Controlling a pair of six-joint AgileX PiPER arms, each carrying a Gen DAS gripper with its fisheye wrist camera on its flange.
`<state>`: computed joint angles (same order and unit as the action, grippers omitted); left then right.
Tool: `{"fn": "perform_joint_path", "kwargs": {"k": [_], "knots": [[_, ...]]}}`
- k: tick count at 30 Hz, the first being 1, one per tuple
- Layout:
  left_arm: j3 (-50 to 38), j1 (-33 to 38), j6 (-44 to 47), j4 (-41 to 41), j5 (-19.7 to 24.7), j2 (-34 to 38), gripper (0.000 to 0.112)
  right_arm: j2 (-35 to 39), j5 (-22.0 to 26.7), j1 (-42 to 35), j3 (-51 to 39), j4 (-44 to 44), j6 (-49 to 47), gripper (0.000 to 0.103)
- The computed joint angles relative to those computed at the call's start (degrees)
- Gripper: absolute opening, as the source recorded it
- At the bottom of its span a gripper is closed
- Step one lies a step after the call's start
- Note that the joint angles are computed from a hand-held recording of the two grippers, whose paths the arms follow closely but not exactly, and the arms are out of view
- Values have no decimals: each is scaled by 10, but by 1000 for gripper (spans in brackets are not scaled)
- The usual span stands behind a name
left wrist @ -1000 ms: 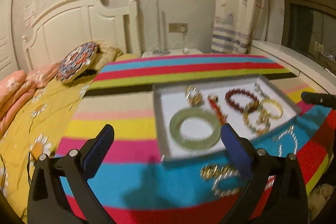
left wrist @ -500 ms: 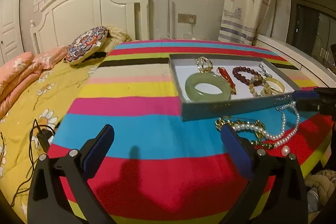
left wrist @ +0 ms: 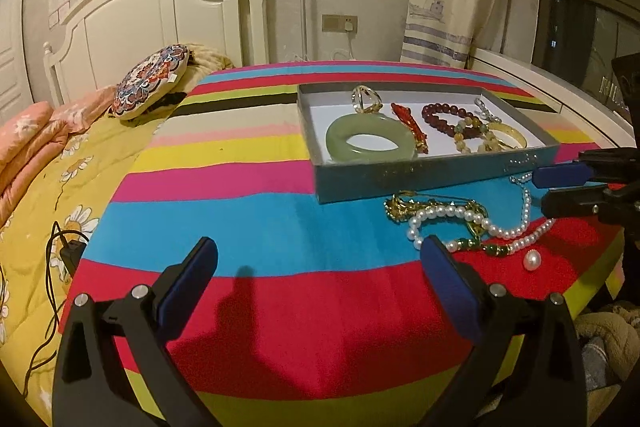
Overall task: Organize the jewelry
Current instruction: 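Move both open tools back from the box to the necklaces, then grasp the pearl necklace with the right tool and lift it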
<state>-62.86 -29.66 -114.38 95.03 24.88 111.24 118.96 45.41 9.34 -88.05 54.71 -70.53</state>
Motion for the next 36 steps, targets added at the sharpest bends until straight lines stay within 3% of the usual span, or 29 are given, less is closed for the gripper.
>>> {"fn": "perform_joint_path", "kwargs": {"k": [5,10,20,23,32,36], "knots": [[2,-3,-3,8,0,-1,101,2,-15,28,-9,-37,15,45],[3,-3,-6,9,-3,1,101,10,-21,43,-18,-64,27,33],[10,-4,-17,22,-6,2,101,21,-46,73,-34,-118,59,21],[5,-7,-1,10,-1,4,101,28,-72,95,-46,-185,115,14],[-6,-9,26,-19,-3,9,101,21,-124,101,-14,-178,81,7],[-3,-9,22,-16,-3,7,101,-7,-164,93,30,-108,11,7]]}}
